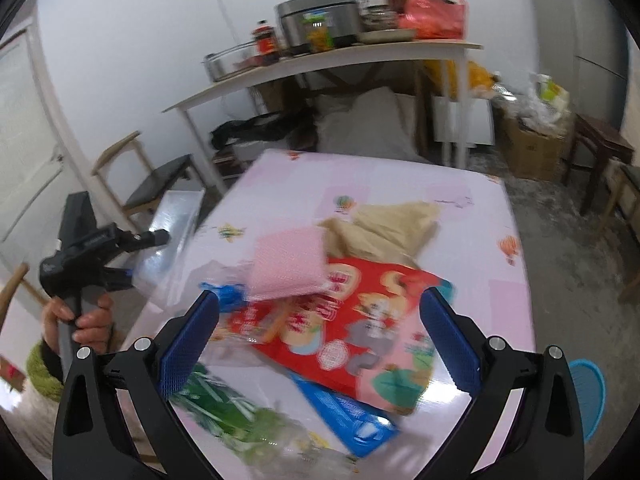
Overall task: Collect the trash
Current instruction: 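Lift the clear box with the left tool while the right tool grasps the blue bag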
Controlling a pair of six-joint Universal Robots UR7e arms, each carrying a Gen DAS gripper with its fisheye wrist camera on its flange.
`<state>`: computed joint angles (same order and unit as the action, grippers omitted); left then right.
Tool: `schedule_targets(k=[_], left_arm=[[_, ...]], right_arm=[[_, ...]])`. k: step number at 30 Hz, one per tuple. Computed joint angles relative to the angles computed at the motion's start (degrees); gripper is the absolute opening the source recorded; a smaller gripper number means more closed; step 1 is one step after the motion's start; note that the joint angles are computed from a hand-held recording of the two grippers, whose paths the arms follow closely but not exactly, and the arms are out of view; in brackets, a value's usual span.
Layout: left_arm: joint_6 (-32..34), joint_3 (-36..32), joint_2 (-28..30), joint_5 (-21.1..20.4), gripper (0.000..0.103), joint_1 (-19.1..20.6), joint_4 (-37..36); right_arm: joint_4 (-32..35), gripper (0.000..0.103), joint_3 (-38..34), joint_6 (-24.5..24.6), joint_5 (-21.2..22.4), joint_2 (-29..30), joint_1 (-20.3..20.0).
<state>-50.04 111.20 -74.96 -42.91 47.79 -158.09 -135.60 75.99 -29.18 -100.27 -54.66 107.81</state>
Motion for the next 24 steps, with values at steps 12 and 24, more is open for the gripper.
schedule_targets(k=[12, 24], left_arm=[[-23.9, 9.1, -7.3, 10.8, 0.080, -7.1, 16.6], [-36.6, 7.4, -7.6, 12.1, 0.080, -8.7, 35.8]], right_arm=[[31.6, 0.089, -23.7, 1.0, 4.5, 14.7, 4.1], [49.4, 0.070, -41.3, -5.9, -14.0, 32.4, 9.5]])
